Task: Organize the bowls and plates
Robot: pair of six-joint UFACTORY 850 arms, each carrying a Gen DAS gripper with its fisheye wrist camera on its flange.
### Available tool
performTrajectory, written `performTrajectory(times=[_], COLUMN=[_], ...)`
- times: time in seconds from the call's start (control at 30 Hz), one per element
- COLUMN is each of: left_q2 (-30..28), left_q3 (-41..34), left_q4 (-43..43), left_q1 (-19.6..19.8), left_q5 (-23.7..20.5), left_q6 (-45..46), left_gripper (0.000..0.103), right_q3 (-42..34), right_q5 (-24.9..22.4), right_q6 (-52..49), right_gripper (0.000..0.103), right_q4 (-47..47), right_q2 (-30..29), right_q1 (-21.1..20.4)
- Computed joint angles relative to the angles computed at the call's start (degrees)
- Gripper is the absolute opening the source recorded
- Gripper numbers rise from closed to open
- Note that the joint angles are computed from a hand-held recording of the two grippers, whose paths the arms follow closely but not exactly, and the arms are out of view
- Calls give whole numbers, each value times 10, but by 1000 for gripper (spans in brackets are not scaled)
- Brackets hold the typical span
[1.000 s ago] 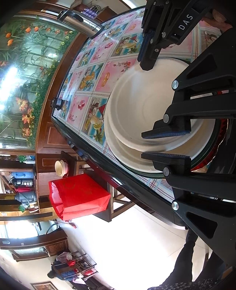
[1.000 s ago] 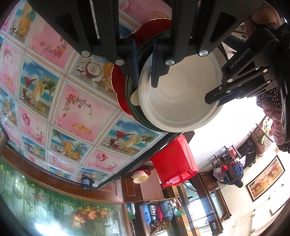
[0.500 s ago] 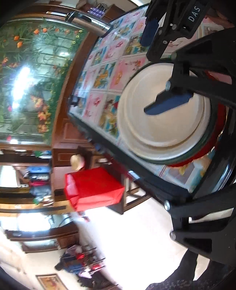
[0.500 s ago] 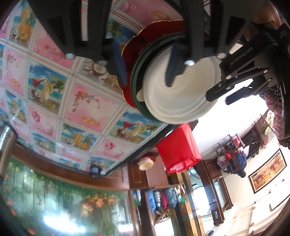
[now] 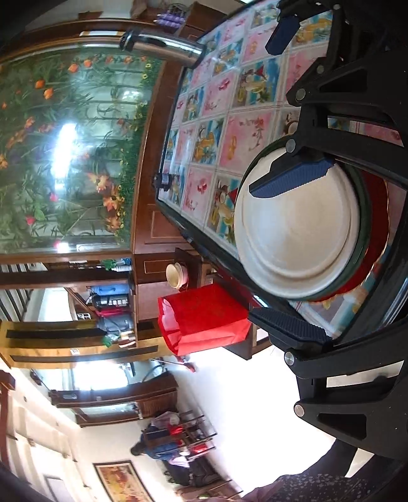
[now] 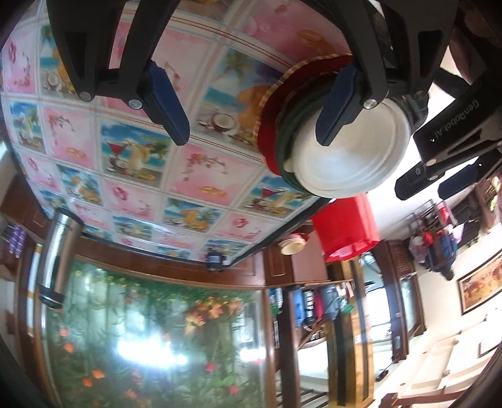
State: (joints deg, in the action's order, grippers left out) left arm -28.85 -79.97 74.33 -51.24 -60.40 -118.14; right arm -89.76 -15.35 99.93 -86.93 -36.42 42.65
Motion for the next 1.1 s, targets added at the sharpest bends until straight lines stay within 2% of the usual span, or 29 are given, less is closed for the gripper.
performTrajectory(times=[0.03, 0.13, 0.2, 0.33, 0.43, 1.1], left_q2=[-2, -3, -7, -21, -19, -17], left_q3=[-2, 0, -3, -21, -19, -12], left_q4=[2, 6, 12, 4, 7, 8], left_q1=[-2, -2, -4, -9, -8, -5], left_q5=[5, 48, 61, 60, 74, 77], left_q6=[-1, -16, -18, 7, 3, -1], left_gripper=[73, 73, 73, 73, 73, 73], right_q3=[11, 24, 34, 42, 43, 32], right_q5=[-13, -13, -17, -25, -26, -12], right_q6=[22, 20, 31, 43, 37, -1], right_gripper=[83, 83, 83, 83, 83, 83], right_q4=[-17, 4, 0, -6, 1, 32], right_q2=[4, 8, 12, 15, 15, 7], right_q1=[1, -4, -6, -8, -8, -7])
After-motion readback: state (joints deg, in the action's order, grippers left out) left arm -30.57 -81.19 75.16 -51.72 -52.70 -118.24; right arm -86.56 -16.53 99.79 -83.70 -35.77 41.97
